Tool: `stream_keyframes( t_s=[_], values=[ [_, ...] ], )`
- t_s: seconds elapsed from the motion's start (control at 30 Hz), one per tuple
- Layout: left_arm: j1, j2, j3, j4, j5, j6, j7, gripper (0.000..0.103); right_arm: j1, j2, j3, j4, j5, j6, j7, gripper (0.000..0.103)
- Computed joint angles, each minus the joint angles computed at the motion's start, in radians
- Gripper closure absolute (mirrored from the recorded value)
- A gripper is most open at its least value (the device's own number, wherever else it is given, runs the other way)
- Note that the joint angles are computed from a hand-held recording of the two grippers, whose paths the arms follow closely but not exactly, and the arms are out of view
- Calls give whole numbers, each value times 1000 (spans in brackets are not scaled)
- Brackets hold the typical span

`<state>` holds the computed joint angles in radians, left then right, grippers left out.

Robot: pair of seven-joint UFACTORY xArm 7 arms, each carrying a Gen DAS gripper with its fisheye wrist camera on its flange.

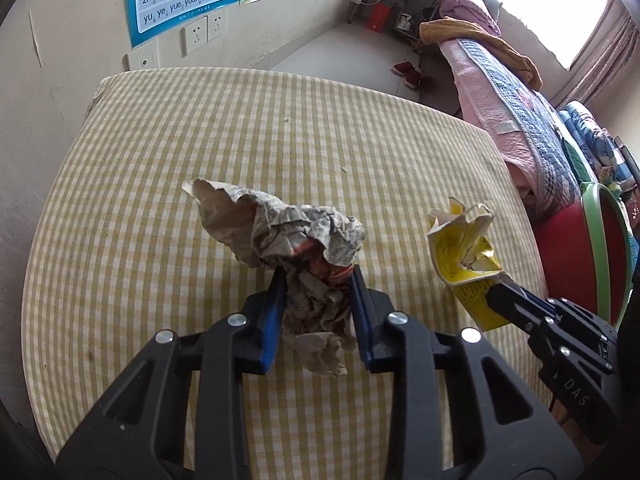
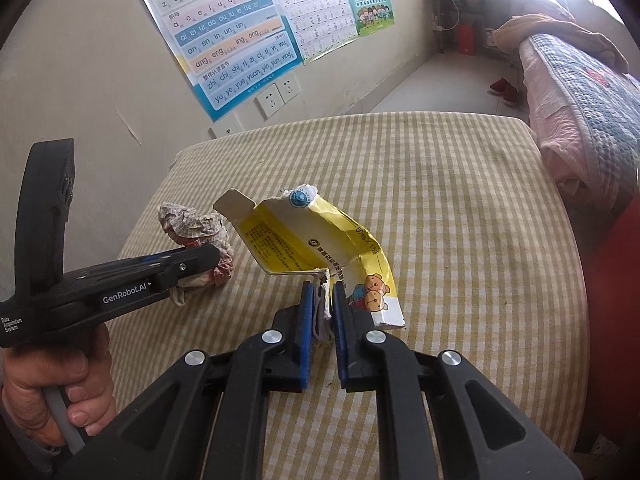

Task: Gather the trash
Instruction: 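Carry the paper and carton over the red bin with both grippers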

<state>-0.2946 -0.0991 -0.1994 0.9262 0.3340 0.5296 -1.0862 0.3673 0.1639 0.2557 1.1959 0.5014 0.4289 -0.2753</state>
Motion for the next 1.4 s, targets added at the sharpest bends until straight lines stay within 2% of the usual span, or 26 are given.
stream_keyframes(
  t_s=[0.33, 0.63, 0.87, 1.13, 1.4],
  values=[
    [-3, -138, -40, -63, -17, 42, -22, 74, 10, -72, -8, -46, 3, -52, -10, 94],
    [0, -292, -105, -136, -51, 81, -69, 74, 37, -164, -30, -99, 10, 2, 22, 94],
    [4, -371, -142, -152, -63, 97, -79, 74, 70, -250, -49, -138, -3, -22, 46, 94],
    [9, -419, -166, -150, -75, 107, -74, 74, 89, -355, -81, -222, -27, -7, 83, 94],
    [10, -373, -186, -88, -63, 107, -52, 74, 90, -426, -119, -263, -51, -24, 122, 94]
  ],
)
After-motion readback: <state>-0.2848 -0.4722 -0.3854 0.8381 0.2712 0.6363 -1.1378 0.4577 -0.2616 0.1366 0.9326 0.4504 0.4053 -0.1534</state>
